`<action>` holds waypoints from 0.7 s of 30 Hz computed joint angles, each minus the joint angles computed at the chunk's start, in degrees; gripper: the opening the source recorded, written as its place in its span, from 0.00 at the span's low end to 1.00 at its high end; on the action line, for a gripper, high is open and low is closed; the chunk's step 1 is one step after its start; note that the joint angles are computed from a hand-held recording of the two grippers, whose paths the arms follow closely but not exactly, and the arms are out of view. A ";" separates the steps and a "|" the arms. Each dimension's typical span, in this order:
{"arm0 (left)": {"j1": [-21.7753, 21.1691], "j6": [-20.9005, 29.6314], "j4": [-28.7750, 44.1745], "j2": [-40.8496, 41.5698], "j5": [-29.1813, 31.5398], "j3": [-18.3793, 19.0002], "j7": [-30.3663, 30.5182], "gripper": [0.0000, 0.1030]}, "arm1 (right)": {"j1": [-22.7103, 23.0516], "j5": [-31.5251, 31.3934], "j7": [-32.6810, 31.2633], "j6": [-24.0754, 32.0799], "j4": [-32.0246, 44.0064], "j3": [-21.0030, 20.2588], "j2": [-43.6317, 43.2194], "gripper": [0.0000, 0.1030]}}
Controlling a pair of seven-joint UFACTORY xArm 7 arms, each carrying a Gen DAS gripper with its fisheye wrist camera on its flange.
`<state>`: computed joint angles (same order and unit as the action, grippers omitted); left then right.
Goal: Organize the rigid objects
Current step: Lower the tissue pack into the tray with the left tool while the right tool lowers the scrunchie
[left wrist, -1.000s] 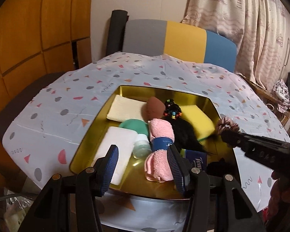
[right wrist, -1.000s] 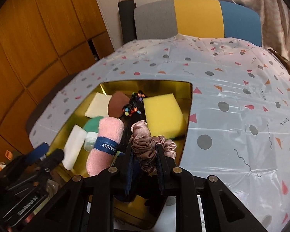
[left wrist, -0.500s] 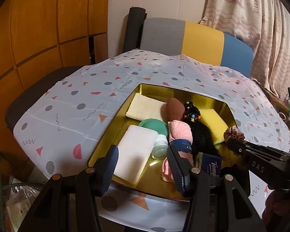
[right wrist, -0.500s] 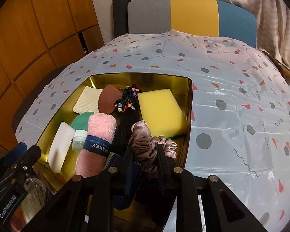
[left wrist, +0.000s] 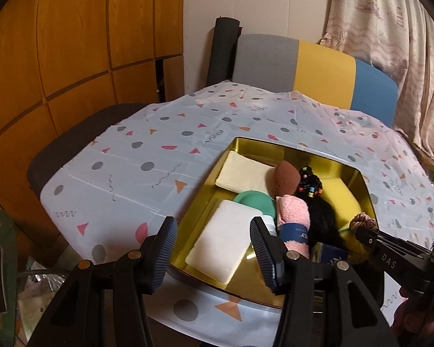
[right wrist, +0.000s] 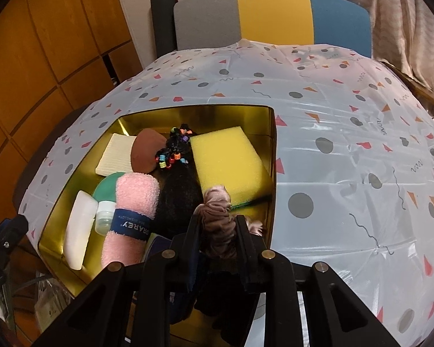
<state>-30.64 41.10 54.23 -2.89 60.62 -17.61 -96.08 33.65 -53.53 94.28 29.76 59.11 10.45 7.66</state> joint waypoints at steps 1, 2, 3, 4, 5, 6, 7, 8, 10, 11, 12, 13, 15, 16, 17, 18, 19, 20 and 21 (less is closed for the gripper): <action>-0.07 0.40 0.14 0.10 -0.20 -0.06 0.15 0.51 | 0.08 -0.38 0.52 0.14 -0.06 -0.07 -0.05 0.34; -0.14 0.68 0.32 0.22 -0.57 -0.07 0.59 0.51 | 0.23 -0.94 1.26 0.67 -0.19 -0.09 -0.27 0.37; -0.20 0.76 0.43 0.32 -0.90 -0.04 0.90 0.51 | 0.35 -1.72 2.29 1.09 -0.43 -0.10 -0.65 0.43; -0.24 0.67 0.55 0.43 -1.52 0.03 1.39 0.51 | 0.28 -2.31 3.07 1.01 -0.79 -0.05 -1.05 0.45; -0.27 0.46 0.55 0.50 -1.86 0.10 1.66 0.51 | 0.14 -2.81 3.65 0.89 -1.16 0.06 -1.48 0.46; -0.28 0.28 0.66 0.67 -2.57 0.20 2.24 0.51 | 0.10 -3.05 3.80 1.48 -1.30 0.32 -1.88 0.50; -0.33 0.32 0.61 0.70 -2.80 0.23 2.34 0.51 | 0.07 -2.84 3.48 2.37 -1.27 0.67 -2.12 0.57; -0.37 0.34 0.69 0.84 -3.21 0.26 2.65 0.51 | 0.09 -2.50 3.14 3.39 -1.18 1.04 -2.32 0.60; -0.42 -0.14 0.83 1.07 -4.50 0.45 3.91 0.51 | -0.04 -2.19 2.85 3.87 -1.32 1.56 -2.76 0.62; -0.47 -0.24 0.93 1.15 -5.06 0.49 4.43 0.51 | -0.17 -1.74 2.30 3.82 -1.40 1.77 -2.91 0.63; -0.51 -0.35 1.00 1.20 -5.56 0.54 4.93 0.51 | -0.24 -0.52 0.87 4.04 -1.19 2.10 -2.93 0.67; -0.54 -0.42 1.04 1.22 -6.13 0.60 5.51 0.51 | -0.24 0.12 0.20 4.29 -1.03 2.29 -2.90 0.73; -0.60 -0.17 1.39 1.44 -8.16 0.70 7.52 0.51 | -0.05 1.33 -1.15 4.92 -0.69 2.67 -2.97 0.79; -0.67 0.11 1.66 1.62 -9.12 0.73 8.54 0.51 | 0.06 1.79 -1.82 5.06 -0.51 2.82 -3.01 0.83; -0.75 0.39 1.86 1.77 -9.80 0.74 9.30 0.51 | 0.17 2.02 -2.16 5.22 -0.43 2.92 -3.03 0.84; -0.86 0.91 2.20 2.02 -10.38 0.74 10.05 0.51 | 0.37 2.48 -2.91 5.80 -0.07 3.11 -3.05 0.88; -0.99 1.32 2.44 2.20 -10.65 0.74 10.38 0.51 | 0.56 2.51 -3.04 6.20 0.13 3.20 -3.02 0.92; -1.10 1.62 2.63 2.28 -11.35 0.81 11.15 0.51 | 0.75 2.74 -3.41 6.82 0.49 3.32 -3.00 0.93; -1.16 1.58 2.63 2.23 -11.98 0.90 11.80 0.51 | 0.94 3.14 -3.89 7.47 0.85 3.44 -3.02 0.96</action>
<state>-31.80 42.68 56.87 -0.67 48.64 -16.70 -84.28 34.58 -50.39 90.38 37.22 59.96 13.90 4.64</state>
